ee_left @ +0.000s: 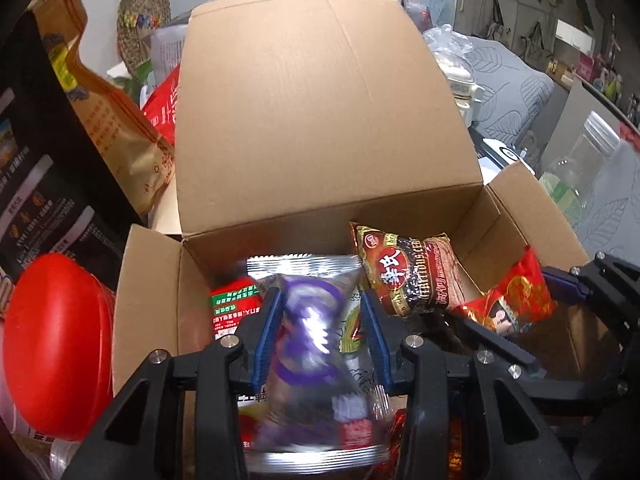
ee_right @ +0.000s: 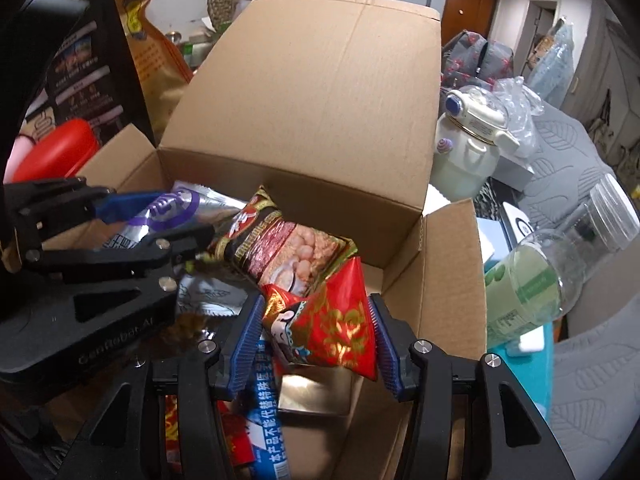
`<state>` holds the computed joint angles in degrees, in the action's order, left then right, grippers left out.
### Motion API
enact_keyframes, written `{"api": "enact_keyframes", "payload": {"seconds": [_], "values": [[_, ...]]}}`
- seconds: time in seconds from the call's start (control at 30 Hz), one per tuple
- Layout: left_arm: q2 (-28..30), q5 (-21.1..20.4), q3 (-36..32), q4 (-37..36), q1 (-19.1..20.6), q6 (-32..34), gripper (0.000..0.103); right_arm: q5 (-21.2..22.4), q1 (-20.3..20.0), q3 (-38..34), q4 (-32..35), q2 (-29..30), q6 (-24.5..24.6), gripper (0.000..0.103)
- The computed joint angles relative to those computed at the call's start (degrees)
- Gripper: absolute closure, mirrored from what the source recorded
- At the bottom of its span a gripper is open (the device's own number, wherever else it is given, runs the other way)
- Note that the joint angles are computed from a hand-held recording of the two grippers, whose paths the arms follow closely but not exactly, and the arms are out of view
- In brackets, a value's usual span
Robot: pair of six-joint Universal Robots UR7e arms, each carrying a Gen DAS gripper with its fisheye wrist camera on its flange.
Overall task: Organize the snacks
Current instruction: 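Open both tools to drop the GOZI pouch and red candy into the box, then withdraw both tools from the box back over the table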
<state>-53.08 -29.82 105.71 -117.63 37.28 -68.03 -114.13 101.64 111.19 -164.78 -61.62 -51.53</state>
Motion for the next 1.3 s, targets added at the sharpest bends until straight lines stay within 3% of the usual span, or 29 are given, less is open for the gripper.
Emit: {"api": "enact_keyframes", "payload": {"seconds": [0.27, 0.43, 0.53, 0.67, 0.93, 1.07, 1.23, 1.3], "values": [[-0.34, -0.44, -1.28, 3.75, 0.14, -2.28, 0.063, -0.29, 0.12, 0.07, -1.08, -0.15, 0.46, 0.039], [-0.76, 1.28, -1.68, 7.83, -1.36, -6.29, 0.059, 1.40, -0.06, 0.07, 0.78, -1.59, 2.46, 0.039], [-0.97, 1.34, -2.44, 12.55, -1.93, -10.30, 0.053, 2.36, -0.01, 0.38, 1.26, -2.73, 3.47, 0.039], [-1.17, 1.42, -4.00, 19.66, -2.96, -15.98, 0.052, 2.67, 0.46, 1.81, -1.18, -4.46, 3.50, 0.039], [-3.73, 1.88, -4.07, 25.92, -7.02, -23.49, 0.052, 4.61, 1.33, 3.61, -1.38, -9.33, 6.70, 0.036], [-4.19, 1.76, -5.57, 33.47, -9.46, -29.86, 0.038, 5.91, 1.73, 4.77, -1.06, -12.25, 7.92, 0.036], [-4.69, 1.71, -7.21, 42.73, -13.60, -37.90, 0.037, 7.27, 2.25, 6.44, -0.64, -16.19, 8.82, 0.036], [-4.43, 1.60, -8.29, 46.26, -14.99, -40.56, 0.037, 8.05, 2.68, 7.74, -1.53, -18.32, 8.31, 0.032]]}}
